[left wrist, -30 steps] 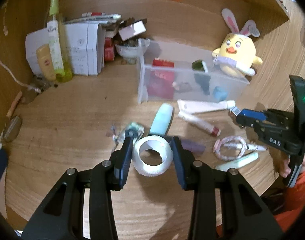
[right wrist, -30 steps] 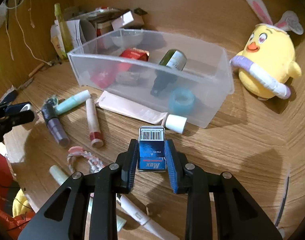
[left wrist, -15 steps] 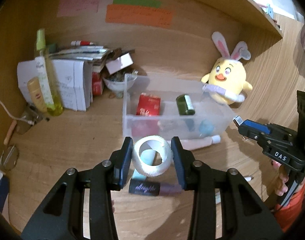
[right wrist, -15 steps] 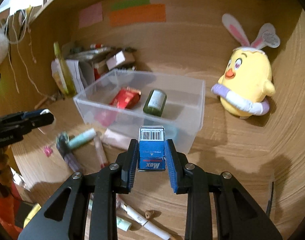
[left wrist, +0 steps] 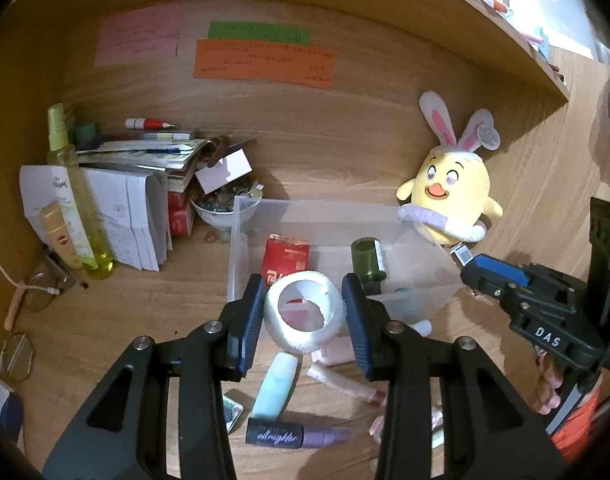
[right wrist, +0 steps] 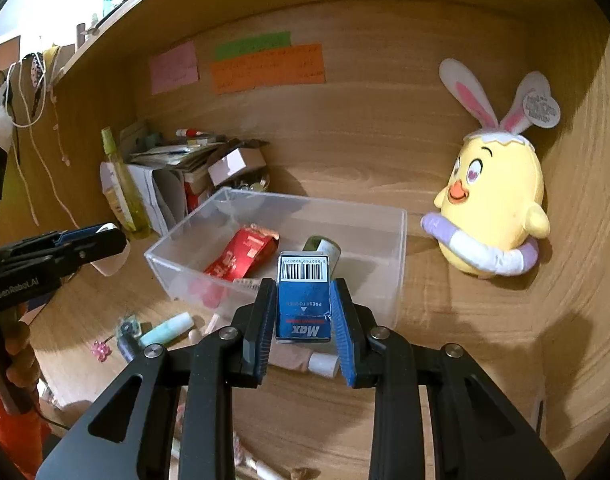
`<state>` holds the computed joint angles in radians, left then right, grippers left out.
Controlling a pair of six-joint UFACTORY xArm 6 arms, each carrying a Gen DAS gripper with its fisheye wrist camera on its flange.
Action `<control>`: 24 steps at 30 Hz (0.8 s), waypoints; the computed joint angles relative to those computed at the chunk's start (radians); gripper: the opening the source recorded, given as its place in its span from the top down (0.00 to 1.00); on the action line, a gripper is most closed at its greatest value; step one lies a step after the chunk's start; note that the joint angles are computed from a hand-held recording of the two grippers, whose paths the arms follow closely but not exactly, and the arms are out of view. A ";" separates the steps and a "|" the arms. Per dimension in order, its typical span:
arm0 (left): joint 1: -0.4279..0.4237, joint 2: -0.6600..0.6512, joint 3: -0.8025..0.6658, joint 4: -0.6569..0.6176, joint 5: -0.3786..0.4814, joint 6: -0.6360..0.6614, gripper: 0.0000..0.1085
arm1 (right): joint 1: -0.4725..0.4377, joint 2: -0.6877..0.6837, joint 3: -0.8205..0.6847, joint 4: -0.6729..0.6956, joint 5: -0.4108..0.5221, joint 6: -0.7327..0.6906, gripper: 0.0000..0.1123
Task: Organize objects
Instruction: 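Carry the white tape and Max box into the clear box and open both tools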
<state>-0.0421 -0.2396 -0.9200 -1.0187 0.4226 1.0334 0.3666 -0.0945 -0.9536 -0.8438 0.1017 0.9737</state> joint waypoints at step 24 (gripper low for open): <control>-0.043 0.283 -0.251 0.263 -0.058 -0.252 0.64 | -0.020 0.187 -0.195 0.152 0.074 -0.134 0.78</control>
<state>-0.0855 0.0437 -1.1713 -0.7561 0.3646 0.7814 0.3464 0.0926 -1.1487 -0.6919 0.1759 0.8396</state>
